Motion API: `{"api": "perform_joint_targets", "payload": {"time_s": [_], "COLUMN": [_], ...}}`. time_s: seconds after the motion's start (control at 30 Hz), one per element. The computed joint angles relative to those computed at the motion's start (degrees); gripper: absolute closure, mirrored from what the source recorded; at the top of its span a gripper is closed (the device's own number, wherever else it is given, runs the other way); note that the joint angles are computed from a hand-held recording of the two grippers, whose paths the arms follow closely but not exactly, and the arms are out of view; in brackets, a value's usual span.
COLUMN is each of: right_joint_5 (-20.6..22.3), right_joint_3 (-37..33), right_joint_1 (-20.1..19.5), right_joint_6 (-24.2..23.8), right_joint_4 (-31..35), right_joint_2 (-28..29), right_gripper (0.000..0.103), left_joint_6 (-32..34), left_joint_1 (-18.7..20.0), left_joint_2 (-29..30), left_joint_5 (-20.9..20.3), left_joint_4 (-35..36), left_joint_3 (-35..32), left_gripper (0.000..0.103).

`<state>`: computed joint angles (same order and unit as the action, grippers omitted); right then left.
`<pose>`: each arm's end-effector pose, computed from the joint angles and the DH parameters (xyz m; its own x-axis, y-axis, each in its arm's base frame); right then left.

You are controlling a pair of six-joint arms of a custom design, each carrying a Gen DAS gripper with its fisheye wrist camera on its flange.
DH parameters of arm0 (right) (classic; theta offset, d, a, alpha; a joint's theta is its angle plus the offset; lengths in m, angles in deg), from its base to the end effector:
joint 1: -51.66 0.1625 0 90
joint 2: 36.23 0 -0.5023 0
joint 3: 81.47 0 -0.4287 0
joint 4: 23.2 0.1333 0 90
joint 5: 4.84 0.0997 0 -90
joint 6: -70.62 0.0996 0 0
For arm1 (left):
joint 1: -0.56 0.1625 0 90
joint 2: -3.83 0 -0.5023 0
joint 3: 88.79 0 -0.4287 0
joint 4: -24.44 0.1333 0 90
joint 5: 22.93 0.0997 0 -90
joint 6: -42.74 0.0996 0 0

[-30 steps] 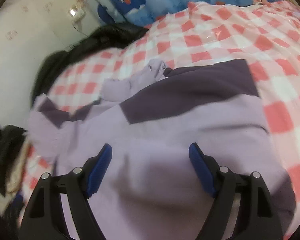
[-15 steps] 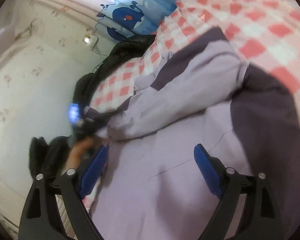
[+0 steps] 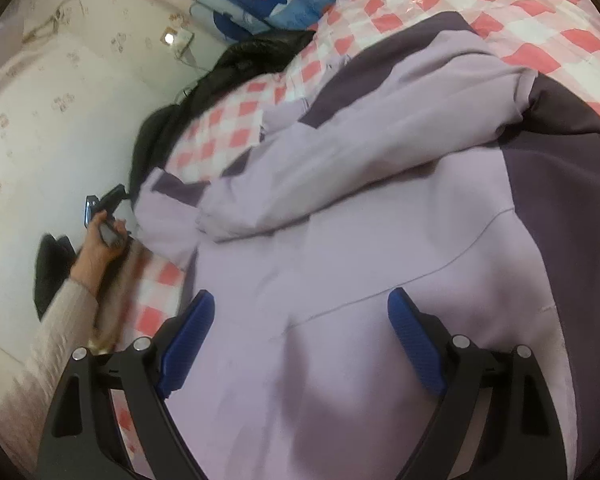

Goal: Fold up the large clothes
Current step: 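Grasp the other sleeve cuff with the left gripper and lift it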

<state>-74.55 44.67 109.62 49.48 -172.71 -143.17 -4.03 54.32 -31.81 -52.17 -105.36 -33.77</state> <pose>-0.0673 -0.4238 0.4953 -0.9985 0.0536 -0.0133 0.0477 0.7138 -0.6988 -0.3681 -0.8747 0.3021 -0.7968 -0.5211 -0.3059 -0.0387 0.5492 -0.8348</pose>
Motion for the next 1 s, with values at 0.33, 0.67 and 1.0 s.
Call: {"api": "perform_joint_targets", "payload": {"time_s": [0.33, 0.67, 1.0], "right_joint_5": [-1.7, 2.5, 8.7], "right_joint_3": [0.2, -0.3, -0.9], "right_joint_1": [0.3, -1.3, -2.7], "right_joint_6": [-1.1, 0.6, 4.3], "right_joint_4": [-0.7, 1.8, 6.0], "right_joint_2": [0.7, 0.1, -1.1], "right_gripper": [0.018, 0.018, 0.018], "left_joint_6": [2.5, 20.3, 22.9], "left_joint_1": [4.2, -0.6, -10.2], "left_joint_2": [-0.1, -3.1, -6.4], "left_joint_5": [-15.7, -26.5, -22.7], "left_joint_4": [-15.0, -40.1, -50.3], "left_joint_3": [2.8, 11.3, 19.4], "left_gripper": [0.024, 0.084, 0.084]}}
